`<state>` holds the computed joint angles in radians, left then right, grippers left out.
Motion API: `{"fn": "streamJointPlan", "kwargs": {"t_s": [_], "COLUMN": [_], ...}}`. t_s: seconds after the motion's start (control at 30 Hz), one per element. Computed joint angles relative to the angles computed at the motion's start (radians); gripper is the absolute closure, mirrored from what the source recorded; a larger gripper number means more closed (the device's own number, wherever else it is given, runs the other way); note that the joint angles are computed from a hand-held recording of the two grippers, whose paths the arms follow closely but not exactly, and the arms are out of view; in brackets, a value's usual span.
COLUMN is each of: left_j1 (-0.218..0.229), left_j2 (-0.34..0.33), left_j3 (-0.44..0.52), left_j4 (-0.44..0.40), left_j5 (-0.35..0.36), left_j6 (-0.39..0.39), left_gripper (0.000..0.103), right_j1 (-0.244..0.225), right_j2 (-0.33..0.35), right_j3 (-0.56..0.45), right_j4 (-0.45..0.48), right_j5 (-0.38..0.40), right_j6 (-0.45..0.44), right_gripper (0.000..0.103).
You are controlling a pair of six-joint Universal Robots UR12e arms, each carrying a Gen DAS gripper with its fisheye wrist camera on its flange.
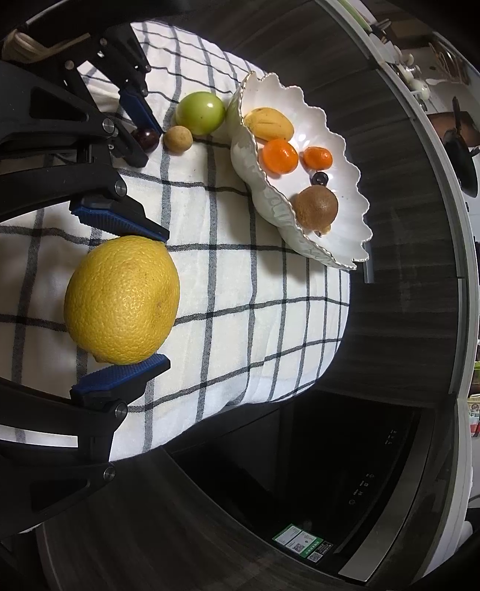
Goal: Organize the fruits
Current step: 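Grasp a dark plum with the left tool while the right tool holds the grapefruit, then carry the plum and grapefruit into the bowl and open both tools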
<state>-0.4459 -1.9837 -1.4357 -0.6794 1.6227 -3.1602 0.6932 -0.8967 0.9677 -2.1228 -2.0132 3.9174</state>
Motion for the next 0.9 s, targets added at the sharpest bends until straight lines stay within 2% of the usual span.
{"fn": "streamJointPlan", "kwargs": {"t_s": [0.23, 0.47, 0.7, 0.9], "left_j1": [0.009, 0.026, 0.046, 0.075], "left_j2": [0.017, 0.031, 0.025, -0.001], "left_j3": [-0.005, -0.004, 0.017, 0.069], "left_j4": [0.055, 0.090, 0.131, 0.129], "left_j5": [0.022, 0.038, 0.065, 0.036], "left_j6": [-0.001, -0.007, -0.002, -0.004], "left_gripper": [0.075, 0.075, 0.075, 0.075], "right_j1": [0.004, 0.008, 0.010, 0.001], "right_j2": [0.005, 0.032, 0.088, 0.165], "right_j3": [-0.018, -0.077, -0.185, -0.323], "right_j4": [-0.005, -0.008, -0.024, -0.025], "right_j5": [-0.006, -0.012, -0.006, -0.005], "right_j6": [-0.016, -0.061, -0.138, -0.211], "right_gripper": [0.041, 0.041, 0.041, 0.041]}}
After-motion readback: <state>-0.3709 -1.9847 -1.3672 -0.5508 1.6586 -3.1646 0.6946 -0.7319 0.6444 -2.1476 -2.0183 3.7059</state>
